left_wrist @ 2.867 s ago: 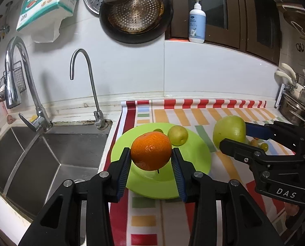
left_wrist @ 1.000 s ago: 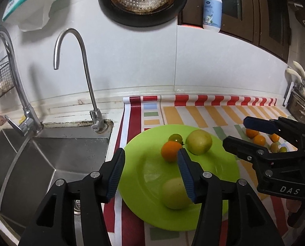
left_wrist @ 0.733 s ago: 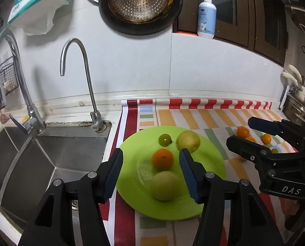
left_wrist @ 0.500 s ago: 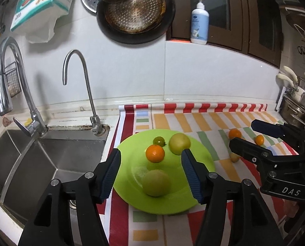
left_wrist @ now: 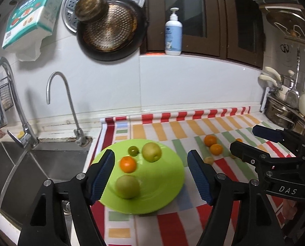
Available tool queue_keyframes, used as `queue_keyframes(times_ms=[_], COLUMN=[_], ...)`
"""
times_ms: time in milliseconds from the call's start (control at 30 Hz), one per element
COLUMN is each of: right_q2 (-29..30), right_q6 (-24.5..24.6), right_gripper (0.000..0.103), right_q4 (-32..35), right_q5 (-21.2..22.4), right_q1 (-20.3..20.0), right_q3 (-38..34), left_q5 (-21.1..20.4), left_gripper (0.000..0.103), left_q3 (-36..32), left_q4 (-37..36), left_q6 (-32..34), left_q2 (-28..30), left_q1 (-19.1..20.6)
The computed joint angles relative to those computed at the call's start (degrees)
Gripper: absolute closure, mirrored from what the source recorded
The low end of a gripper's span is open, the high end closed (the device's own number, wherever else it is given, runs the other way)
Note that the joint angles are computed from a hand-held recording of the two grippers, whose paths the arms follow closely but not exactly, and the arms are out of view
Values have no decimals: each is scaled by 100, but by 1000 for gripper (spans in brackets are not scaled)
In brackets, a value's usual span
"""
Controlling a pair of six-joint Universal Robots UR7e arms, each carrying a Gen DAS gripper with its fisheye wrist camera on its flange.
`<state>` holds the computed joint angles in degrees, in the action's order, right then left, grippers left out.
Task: Organize fruits
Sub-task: 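Move both open tools back toward the remaining fruit on the cloth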
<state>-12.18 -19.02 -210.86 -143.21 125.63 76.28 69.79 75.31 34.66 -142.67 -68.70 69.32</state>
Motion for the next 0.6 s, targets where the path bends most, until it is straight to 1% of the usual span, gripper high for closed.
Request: queue_keyframes(times_ms=[233,600], right_q2=[-159,-464], right_q6=[-230,-459], right_gripper=[26,26], right_q4=[-539,-1152], right_q5=[-343,-693], right_q1=[61,46], right_q3=[319,918], left_q5=[40,-122], left_gripper=[30,30], left_q3=[266,724], left_q4=[-104,-313], left_q6=[-85,-322], left_q2=[-62,-92], left_q1=[-186,-495])
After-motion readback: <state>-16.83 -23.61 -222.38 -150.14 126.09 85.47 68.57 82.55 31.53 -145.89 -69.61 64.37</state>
